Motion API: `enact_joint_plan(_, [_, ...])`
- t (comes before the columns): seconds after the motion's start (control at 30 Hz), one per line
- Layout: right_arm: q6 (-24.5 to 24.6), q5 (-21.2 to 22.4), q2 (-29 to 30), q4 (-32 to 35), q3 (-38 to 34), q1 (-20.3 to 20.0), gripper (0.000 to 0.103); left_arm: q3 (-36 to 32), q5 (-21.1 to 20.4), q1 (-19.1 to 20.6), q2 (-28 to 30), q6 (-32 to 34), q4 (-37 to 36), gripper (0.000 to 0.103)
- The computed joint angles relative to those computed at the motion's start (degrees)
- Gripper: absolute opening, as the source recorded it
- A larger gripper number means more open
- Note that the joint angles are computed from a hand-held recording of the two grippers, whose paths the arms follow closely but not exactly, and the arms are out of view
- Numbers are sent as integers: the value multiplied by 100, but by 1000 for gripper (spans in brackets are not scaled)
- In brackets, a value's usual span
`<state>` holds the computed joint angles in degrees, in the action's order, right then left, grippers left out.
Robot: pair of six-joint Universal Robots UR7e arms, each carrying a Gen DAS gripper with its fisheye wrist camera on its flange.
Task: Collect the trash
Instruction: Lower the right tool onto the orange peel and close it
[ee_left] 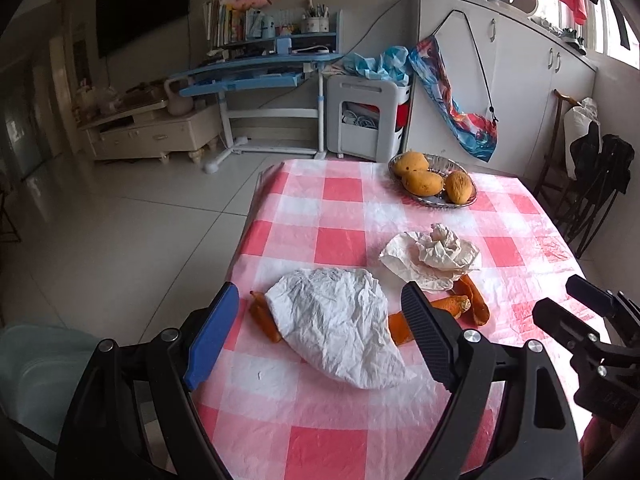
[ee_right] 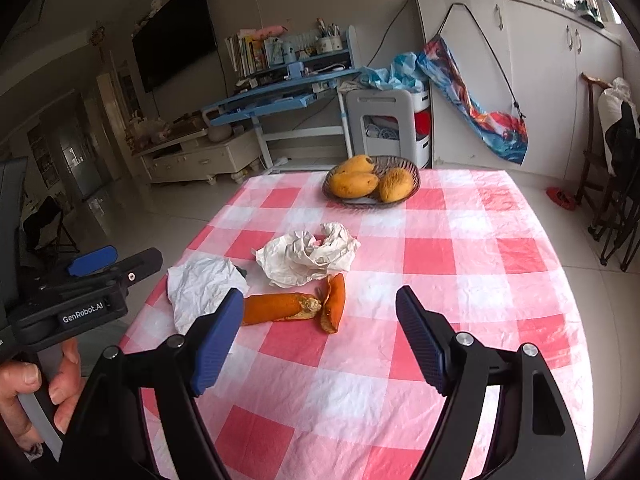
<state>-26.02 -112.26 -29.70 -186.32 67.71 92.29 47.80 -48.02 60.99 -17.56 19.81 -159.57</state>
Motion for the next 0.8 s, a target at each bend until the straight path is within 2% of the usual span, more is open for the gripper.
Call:
enact_joint_plan(0.33, [56,-23,166,461,-374,-63,75,-422,34,18,229,75,267,80])
enact_joint_plan(0.8, [133,-39,268,807,-627,-94,75,-684,47,52,377,59,480,81])
